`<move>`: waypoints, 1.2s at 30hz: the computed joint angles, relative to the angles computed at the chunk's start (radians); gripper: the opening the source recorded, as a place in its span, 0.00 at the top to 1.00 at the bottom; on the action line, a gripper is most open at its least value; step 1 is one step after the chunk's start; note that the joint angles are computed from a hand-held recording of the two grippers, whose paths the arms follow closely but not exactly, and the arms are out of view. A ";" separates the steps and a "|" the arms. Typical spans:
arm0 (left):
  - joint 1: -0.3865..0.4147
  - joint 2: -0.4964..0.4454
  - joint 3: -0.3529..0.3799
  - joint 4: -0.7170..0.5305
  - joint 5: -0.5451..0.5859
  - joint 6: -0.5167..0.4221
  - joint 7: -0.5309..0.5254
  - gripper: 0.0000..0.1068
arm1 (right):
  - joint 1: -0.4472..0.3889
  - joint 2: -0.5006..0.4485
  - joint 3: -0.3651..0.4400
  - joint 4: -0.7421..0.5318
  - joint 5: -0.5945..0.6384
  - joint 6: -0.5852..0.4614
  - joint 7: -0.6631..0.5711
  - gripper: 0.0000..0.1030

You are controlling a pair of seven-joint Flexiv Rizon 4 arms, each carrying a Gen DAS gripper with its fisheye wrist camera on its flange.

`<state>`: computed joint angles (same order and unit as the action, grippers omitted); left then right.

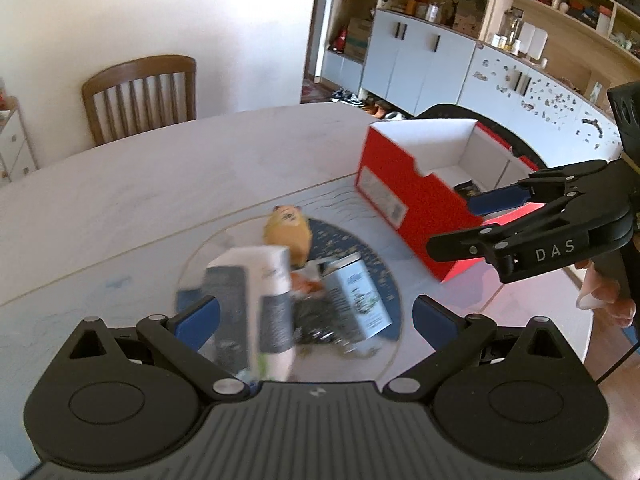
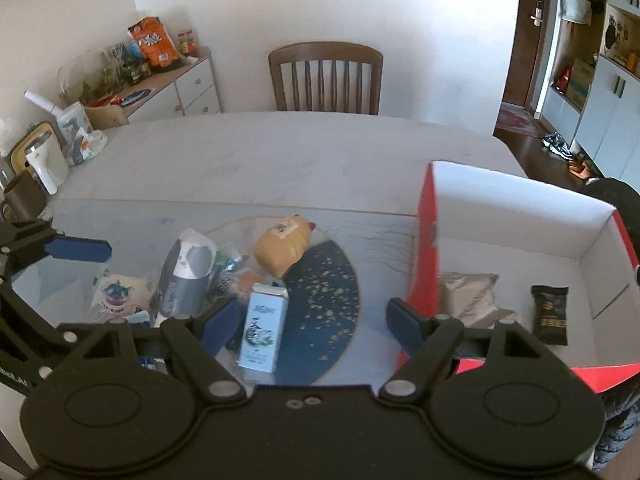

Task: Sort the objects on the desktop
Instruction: 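Withdraw both tools from the box back over the snack pile, then grasp the blueberry bread bag with the left tool while the right tool grasps the white milk carton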

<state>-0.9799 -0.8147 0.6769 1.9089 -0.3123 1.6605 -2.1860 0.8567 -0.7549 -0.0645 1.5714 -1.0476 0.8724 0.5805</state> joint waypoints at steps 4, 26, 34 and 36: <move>-0.029 0.010 0.024 0.068 -0.002 0.032 0.000 0.04 | -0.002 -0.047 0.008 -0.065 0.043 -0.007 -0.051 0.22; 0.081 -0.005 -0.137 0.249 -0.244 0.150 0.174 0.04 | 0.020 -0.183 -0.030 -0.232 0.251 0.003 -0.178 0.22; 0.131 -0.025 -0.206 0.232 -0.313 0.161 0.210 0.04 | 0.010 -0.218 -0.030 -0.264 0.307 0.010 -0.204 0.23; 0.161 -0.022 -0.236 0.232 -0.315 0.178 0.216 0.04 | 0.009 -0.228 -0.031 -0.277 0.320 0.006 -0.210 0.23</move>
<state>-0.8186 -0.8365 0.4406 2.1406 -0.6271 1.8380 -1.9697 0.8658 -0.9831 -0.0958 1.2945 -0.7271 0.8785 0.3706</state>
